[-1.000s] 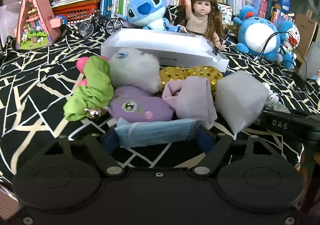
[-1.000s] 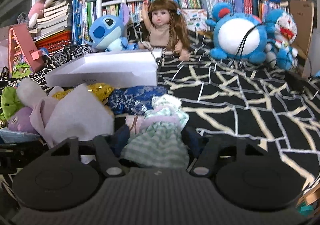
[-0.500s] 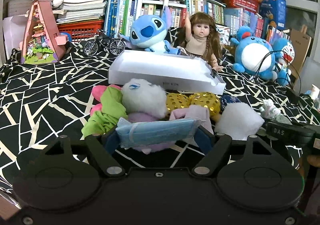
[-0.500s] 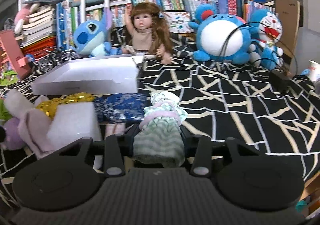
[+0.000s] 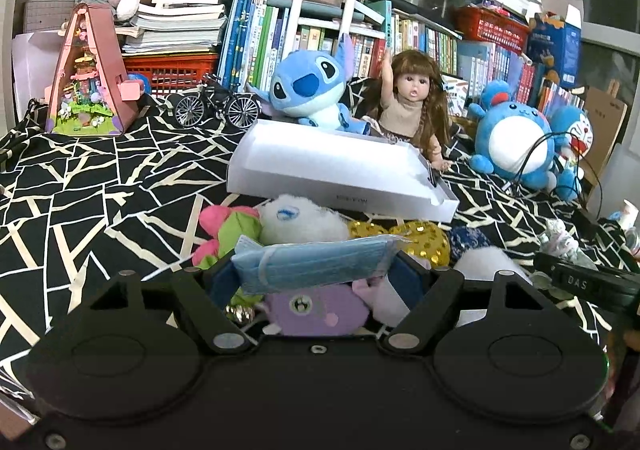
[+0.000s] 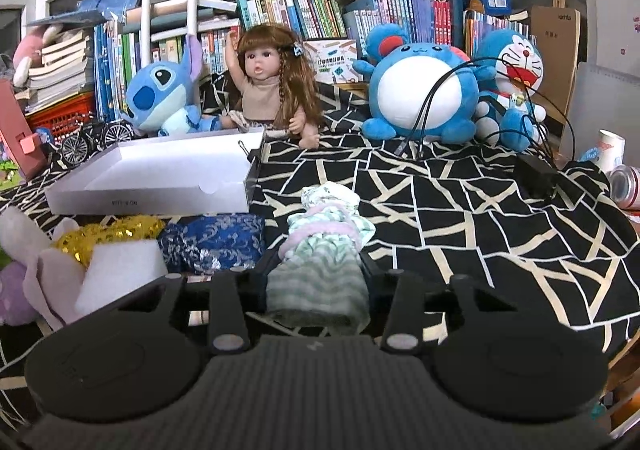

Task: Organize soft objects
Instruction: 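Carry the mask and gingham cloth with both grippers over the white box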

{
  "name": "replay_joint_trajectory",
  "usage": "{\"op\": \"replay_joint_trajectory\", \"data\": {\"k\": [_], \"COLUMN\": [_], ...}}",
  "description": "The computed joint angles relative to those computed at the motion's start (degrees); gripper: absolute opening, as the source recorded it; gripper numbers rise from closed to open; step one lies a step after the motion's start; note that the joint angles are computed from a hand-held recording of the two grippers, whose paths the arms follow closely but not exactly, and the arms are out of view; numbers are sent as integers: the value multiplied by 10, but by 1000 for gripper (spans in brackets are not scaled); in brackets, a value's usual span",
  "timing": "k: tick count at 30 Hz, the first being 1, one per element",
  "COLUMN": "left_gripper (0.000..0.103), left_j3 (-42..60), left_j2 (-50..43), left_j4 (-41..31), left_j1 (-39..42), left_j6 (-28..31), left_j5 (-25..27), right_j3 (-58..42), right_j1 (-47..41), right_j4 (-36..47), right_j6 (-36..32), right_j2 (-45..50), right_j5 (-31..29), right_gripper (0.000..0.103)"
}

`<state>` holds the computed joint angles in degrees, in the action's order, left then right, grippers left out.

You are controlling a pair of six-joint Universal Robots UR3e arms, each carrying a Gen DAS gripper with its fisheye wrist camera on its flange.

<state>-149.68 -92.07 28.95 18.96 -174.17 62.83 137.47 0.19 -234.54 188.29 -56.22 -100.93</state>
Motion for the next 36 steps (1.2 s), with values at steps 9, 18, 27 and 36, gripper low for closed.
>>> {"op": "replay_joint_trajectory", "data": {"k": [9, 18, 27, 36], "left_gripper": [76, 76, 76, 76], "left_j3": [89, 262, 448, 747], "left_j2": [-13, -72, -169, -344], "left_j4": [-102, -247, -342, -492], "left_j1": [37, 42, -13, -84], "left_j6": [7, 4, -19, -47], "left_j5": [-71, -110, -83, -6], "right_j3": [-12, -58, -150, -342], "right_j1": [-13, -10, -15, -26], "right_j4": [17, 72, 175, 348], "right_j6": [-5, 0, -5, -27], "right_j2": [-24, -50, -63, -22], "right_j5": [33, 68, 136, 220], "right_gripper": [46, 46, 46, 46]}}
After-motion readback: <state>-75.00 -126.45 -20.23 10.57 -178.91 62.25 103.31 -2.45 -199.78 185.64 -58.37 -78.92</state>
